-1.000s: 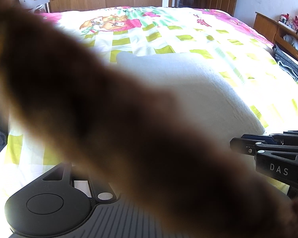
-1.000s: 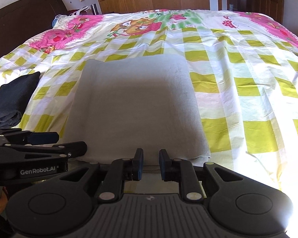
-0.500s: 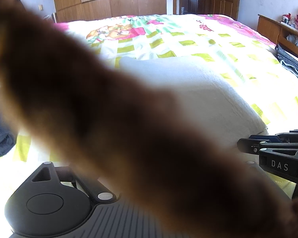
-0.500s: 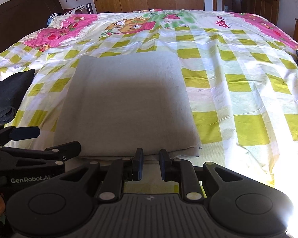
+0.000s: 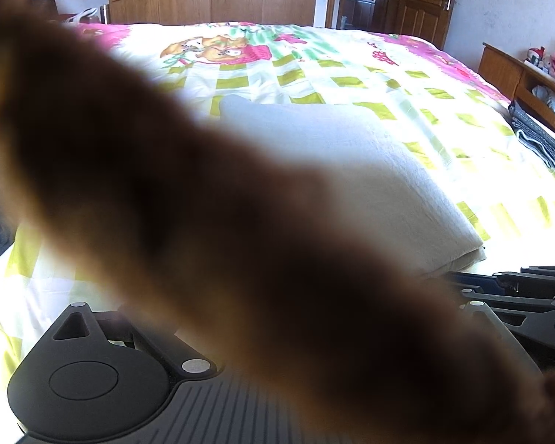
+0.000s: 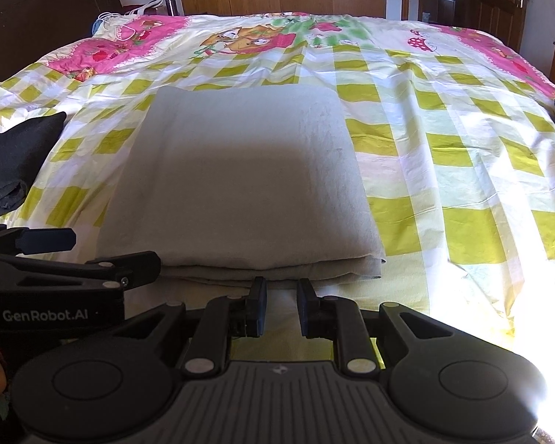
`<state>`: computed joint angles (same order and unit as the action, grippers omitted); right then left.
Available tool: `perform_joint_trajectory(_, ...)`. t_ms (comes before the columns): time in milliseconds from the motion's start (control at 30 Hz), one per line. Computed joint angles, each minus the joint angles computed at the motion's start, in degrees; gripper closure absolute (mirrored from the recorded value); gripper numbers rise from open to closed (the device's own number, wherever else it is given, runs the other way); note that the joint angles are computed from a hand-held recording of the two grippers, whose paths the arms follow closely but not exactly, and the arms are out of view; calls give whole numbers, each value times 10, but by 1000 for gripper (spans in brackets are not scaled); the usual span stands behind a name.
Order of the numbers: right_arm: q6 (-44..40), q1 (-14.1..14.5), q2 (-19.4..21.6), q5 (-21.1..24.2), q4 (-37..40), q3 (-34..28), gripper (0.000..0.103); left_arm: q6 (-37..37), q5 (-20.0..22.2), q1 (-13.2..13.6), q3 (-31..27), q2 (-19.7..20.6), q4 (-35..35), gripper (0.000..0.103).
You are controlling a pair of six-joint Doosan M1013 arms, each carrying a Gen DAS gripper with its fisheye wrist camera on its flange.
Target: Fold towel
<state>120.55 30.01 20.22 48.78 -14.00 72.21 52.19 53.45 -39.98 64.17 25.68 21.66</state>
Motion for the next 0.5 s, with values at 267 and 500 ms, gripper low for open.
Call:
perform_joint_trajectory(267, 2, -2, 1, 2, 3, 0, 69, -3, 29, 0, -14, 8, -7, 2)
perform_joint_trajectory(500, 4, -4, -1, 1, 7, 2, 67, -15, 25, -1, -10, 5, -8, 2)
